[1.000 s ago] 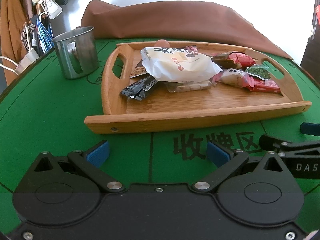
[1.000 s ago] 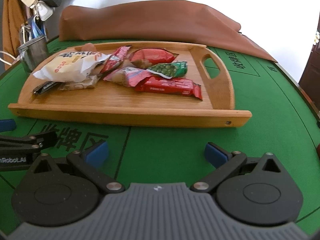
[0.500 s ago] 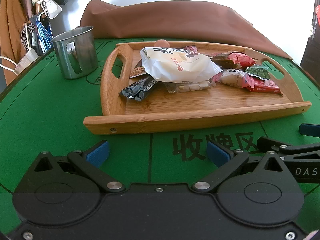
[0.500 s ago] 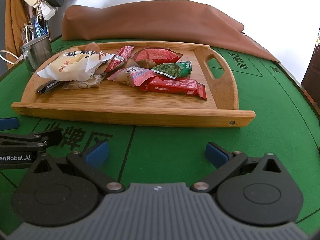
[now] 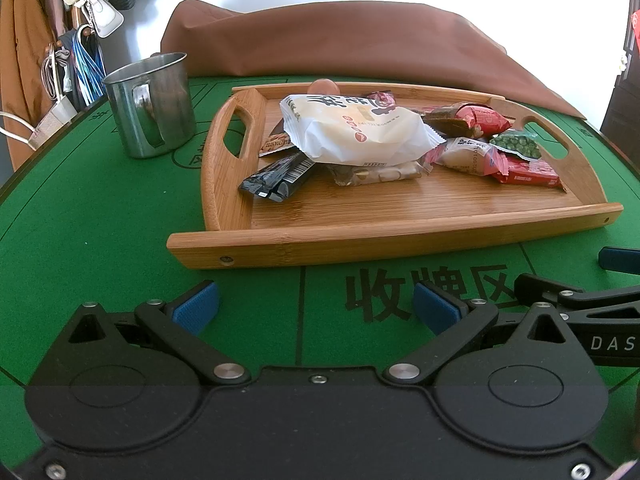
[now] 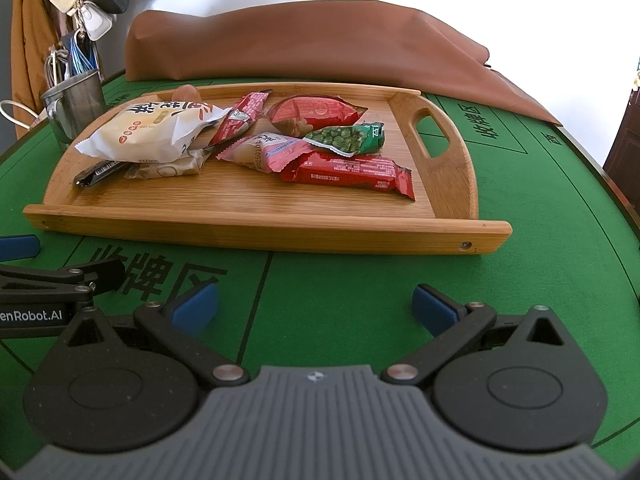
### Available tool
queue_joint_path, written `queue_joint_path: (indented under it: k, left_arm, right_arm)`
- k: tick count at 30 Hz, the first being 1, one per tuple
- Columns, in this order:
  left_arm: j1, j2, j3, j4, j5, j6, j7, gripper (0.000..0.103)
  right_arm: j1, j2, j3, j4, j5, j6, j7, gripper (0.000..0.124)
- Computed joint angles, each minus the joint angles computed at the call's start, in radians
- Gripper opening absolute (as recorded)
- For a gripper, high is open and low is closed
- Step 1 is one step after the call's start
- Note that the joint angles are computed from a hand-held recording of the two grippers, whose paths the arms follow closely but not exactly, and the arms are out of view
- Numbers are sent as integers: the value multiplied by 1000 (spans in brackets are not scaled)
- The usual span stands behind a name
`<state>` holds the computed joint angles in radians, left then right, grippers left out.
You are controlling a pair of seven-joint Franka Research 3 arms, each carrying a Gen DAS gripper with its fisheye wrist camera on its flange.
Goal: Organize snacks
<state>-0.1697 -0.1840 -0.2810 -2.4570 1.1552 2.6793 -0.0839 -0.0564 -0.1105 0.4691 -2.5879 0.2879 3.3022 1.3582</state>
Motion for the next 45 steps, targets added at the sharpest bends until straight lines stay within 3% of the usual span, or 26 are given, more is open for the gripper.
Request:
queue_joint_path:
  k: [28, 45]
  left_arm:
    - [-6, -7, -8, -5, 1, -26, -29, 103]
    - [2, -14, -3, -16, 12, 0, -19, 103]
  right_arm:
    - [-7, 0, 7, 0, -5, 0, 5, 103]
    - [-4, -1, 2, 0, -9, -1, 8, 103]
